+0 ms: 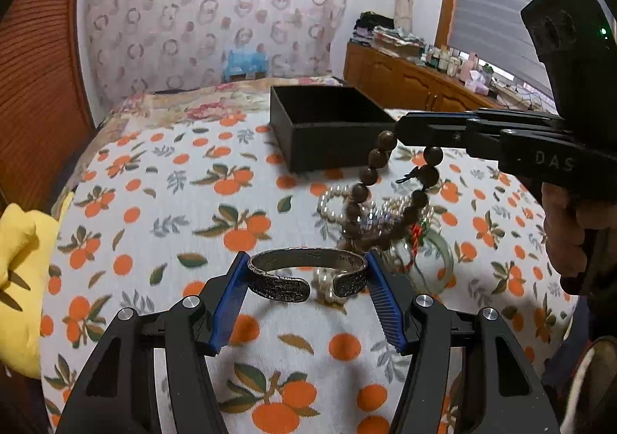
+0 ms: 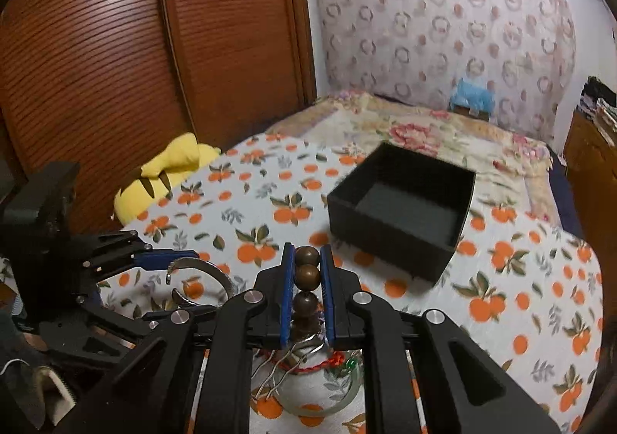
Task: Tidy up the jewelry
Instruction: 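Carry the bangle with the left tool into the black box while the right tool drops the bead bracelet there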
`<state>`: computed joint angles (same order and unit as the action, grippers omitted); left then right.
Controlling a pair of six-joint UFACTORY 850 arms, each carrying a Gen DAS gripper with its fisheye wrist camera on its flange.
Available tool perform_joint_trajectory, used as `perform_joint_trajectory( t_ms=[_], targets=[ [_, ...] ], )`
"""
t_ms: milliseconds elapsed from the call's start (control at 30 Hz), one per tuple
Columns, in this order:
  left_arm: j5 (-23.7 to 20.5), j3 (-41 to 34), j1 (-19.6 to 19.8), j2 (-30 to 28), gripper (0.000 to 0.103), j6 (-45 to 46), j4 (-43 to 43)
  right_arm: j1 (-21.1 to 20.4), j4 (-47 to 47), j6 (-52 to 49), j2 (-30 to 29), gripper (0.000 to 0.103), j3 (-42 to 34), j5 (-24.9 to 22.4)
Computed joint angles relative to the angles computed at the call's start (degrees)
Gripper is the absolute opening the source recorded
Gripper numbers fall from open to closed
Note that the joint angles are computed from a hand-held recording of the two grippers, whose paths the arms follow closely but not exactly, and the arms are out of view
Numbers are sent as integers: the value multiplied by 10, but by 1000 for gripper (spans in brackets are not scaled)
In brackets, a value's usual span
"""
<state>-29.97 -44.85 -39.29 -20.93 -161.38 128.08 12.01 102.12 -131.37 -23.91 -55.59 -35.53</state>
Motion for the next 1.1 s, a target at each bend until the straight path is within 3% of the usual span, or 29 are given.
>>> perform_joint_trajectory(
  t_ms=[400,833,1100],
  targets=[
    [22,-52,31,0,58,49,7,-21,-19,35,-13,15,-67,-20],
    [75,-143,80,-45,58,131,-26,-14,-126,182,-116,15,-220,8],
    [102,-204,98,-89,58,176,-47,-15,-144,213,-153,16,-252,23]
  ],
)
